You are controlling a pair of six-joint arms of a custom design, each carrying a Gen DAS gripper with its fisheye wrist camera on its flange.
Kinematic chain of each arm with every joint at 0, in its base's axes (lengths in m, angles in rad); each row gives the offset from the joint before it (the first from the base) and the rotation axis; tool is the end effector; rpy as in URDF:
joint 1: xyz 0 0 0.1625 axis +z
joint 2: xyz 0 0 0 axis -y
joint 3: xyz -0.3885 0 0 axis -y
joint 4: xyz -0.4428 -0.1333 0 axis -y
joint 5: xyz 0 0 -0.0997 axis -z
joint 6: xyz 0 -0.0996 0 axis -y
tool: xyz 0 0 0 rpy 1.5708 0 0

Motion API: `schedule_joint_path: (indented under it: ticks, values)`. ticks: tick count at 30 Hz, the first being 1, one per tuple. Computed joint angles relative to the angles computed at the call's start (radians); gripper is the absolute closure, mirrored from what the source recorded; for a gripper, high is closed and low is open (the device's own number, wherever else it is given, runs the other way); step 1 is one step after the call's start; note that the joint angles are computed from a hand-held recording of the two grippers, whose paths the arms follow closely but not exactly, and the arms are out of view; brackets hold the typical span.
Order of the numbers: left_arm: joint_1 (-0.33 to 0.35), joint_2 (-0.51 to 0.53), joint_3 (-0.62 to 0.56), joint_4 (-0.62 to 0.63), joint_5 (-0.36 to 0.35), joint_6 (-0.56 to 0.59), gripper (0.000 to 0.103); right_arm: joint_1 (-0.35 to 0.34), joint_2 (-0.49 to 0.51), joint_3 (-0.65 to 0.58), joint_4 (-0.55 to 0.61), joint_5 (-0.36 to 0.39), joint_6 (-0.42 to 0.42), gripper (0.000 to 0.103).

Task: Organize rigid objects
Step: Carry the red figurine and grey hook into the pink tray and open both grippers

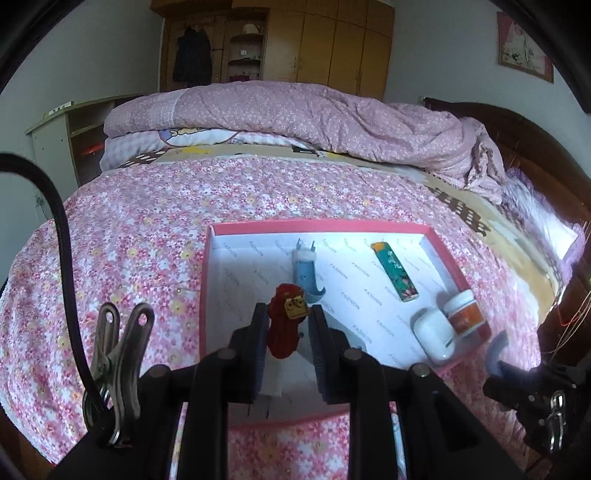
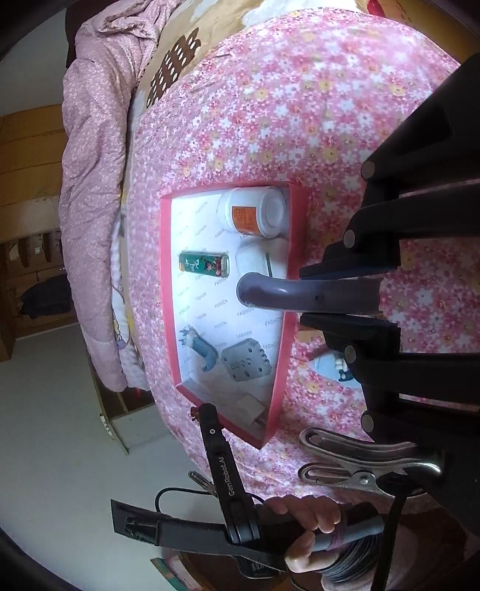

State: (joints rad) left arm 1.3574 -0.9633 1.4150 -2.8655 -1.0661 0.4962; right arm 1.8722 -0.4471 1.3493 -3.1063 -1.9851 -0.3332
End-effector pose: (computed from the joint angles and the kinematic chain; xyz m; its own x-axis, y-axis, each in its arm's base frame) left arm 0.0182 -0.7729 0.3047 -0.7525 0.1622 -0.6383 0.5676 0.6515 -0.5035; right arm 0.3144 -0.6972 -0.0315 -0.8146 -0.2936 0.5002 -0.5352 0.7129 -0.4531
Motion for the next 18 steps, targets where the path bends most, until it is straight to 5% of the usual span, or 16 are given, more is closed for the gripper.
schedule_joint_path:
  ticks: [14, 18]
  values:
    - [0.016, 0.067, -0.056, -0.005, 0.043, 0.001, 0.080, -0.003, 0.040, -0.090, 0.028, -0.013, -0.009, 0.084]
    - [0.021, 0.065, -0.059, 0.027, 0.039, -0.021, 0.072, -0.007, 0.061, -0.135, 0.042, -0.032, -0.012, 0.084]
